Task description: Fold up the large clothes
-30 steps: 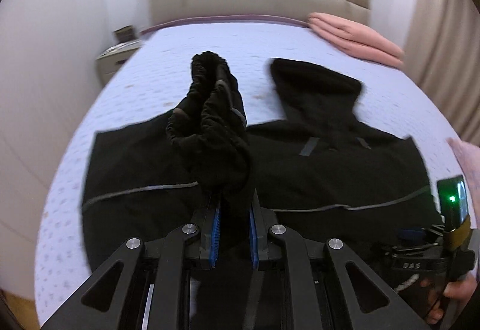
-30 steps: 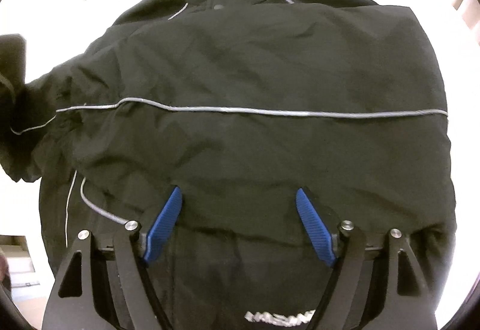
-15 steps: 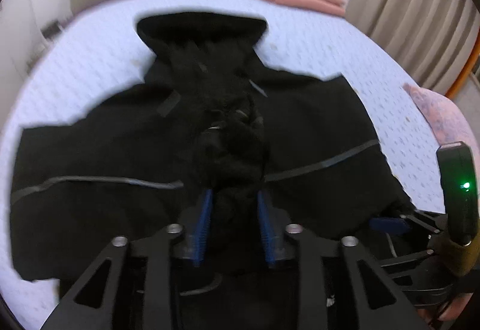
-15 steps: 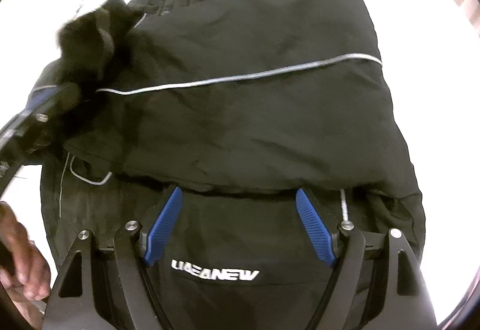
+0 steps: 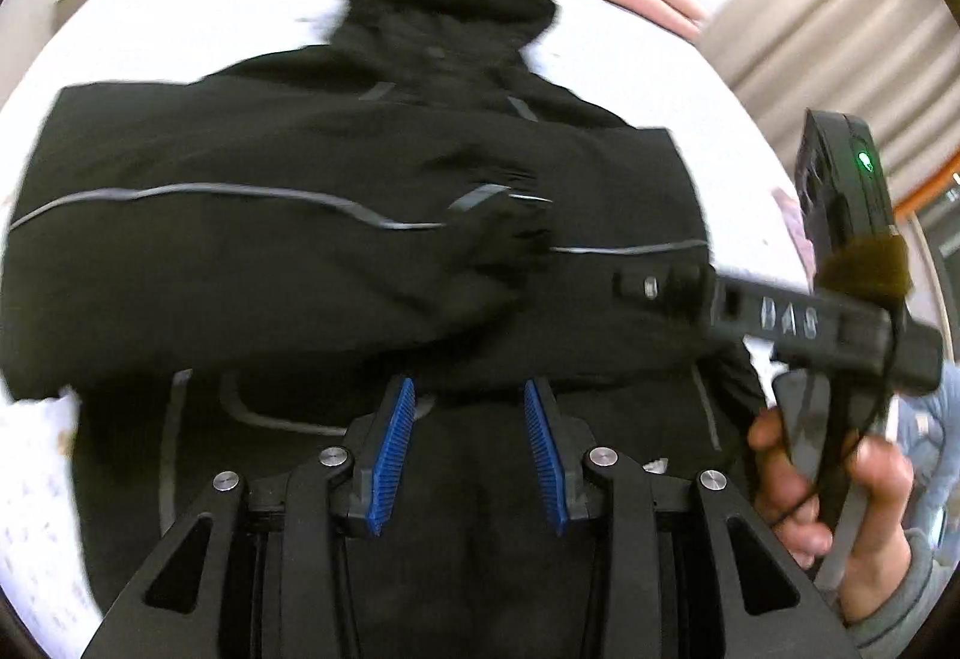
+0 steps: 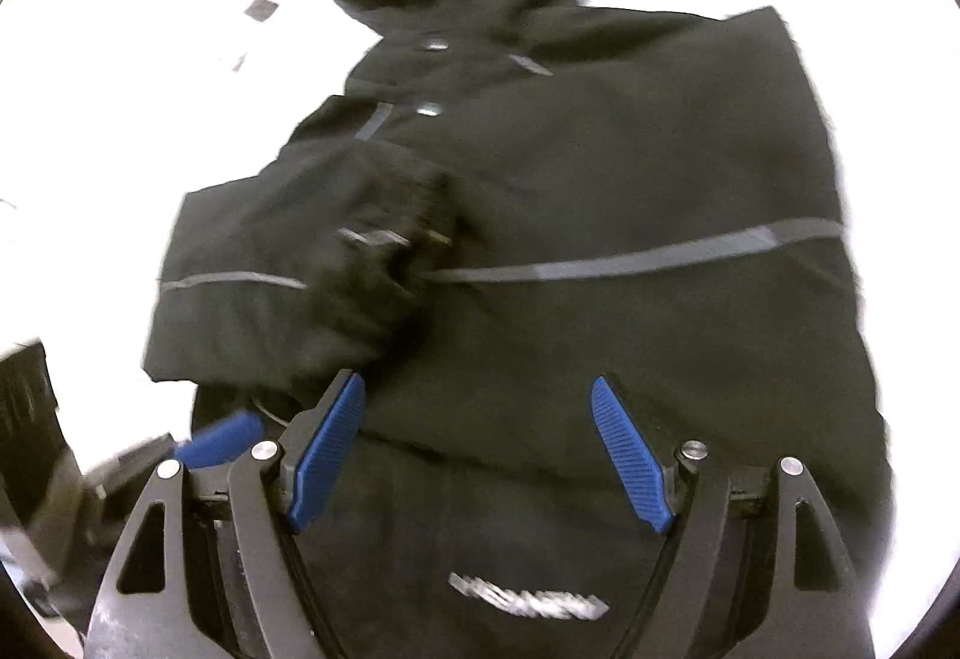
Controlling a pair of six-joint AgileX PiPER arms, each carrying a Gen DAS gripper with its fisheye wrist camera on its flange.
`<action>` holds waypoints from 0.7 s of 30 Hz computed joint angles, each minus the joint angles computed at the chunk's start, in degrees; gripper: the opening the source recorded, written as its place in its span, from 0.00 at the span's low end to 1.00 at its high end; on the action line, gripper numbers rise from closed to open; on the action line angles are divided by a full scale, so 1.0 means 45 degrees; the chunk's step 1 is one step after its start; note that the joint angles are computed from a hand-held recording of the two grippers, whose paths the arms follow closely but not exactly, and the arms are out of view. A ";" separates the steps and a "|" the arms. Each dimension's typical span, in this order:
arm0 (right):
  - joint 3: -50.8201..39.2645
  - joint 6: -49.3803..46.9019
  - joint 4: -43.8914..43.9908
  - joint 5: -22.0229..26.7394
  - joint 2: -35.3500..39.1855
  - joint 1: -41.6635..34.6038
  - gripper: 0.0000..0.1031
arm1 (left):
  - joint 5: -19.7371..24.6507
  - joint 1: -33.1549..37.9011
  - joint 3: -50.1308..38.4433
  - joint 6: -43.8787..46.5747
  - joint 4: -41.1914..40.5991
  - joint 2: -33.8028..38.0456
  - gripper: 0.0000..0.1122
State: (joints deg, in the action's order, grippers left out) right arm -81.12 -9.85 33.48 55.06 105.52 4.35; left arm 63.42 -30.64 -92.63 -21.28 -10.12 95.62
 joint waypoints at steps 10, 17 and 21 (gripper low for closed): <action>-0.3114 0.0529 0.1832 0.0414 0.3168 0.0835 0.36 | 0.0283 0.2400 0.0246 -0.1120 0.1679 -0.1085 0.35; -0.1960 0.0360 0.0305 -0.0517 -0.0210 0.0174 0.30 | 0.0553 0.2991 -0.1790 -0.0644 0.2004 0.0076 0.35; -0.1683 0.1258 -0.1957 -0.0620 -0.1220 -0.1188 0.30 | 0.0865 0.2545 -0.2969 -0.0359 0.1916 0.1618 0.35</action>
State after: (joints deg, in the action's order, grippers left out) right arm -88.69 -4.19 24.67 52.27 100.03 -0.99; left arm 67.31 -19.19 -105.99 -22.90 -1.50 102.90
